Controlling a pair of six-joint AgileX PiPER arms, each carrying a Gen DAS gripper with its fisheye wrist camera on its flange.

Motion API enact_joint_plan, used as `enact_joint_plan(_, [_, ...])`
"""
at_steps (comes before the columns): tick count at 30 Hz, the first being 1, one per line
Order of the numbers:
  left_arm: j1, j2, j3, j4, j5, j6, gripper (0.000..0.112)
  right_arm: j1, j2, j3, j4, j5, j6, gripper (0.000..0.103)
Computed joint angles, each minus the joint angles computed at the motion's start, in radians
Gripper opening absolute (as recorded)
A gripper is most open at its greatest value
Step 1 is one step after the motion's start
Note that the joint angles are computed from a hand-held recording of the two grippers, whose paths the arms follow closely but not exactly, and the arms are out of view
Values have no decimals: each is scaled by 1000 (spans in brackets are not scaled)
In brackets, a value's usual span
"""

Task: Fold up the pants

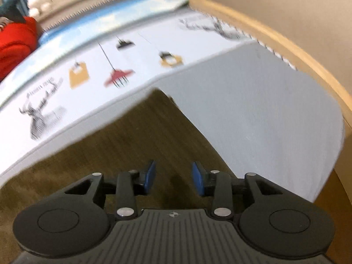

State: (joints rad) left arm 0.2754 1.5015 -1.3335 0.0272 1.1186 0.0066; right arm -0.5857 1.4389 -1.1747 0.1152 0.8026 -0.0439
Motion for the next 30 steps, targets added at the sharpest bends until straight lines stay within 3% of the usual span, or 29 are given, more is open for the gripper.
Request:
enact_joint_plan(3, [13, -27, 12, -15, -39, -13, 44, 6, -22, 4, 66, -23, -43, 39])
enact_joint_plan(7, [8, -67, 16, 28, -108, -26, 44, 127, -11, -31, 48, -59, 19, 39])
enact_joint_plan(10, [30, -75, 25, -60, -146, 51, 44, 207, -7, -61, 36, -71, 48, 39])
enact_joint_plan(12, [27, -70, 25, -91, -138, 106, 43, 257, -7, -85, 54, -73, 48, 39])
enact_joint_plan(14, [-14, -38, 27, -26, -95, 123, 42, 307, -2, -106, 71, -82, 51, 30])
enact_joint_plan(16, [-66, 17, 35, 115, -22, 87, 41, 362, 18, -130, 98, -100, 36, 12])
enact_joint_plan(30, [26, 54, -8, 20, 23, 119, 53, 758, 260, -399, 133, -90, 51, 10])
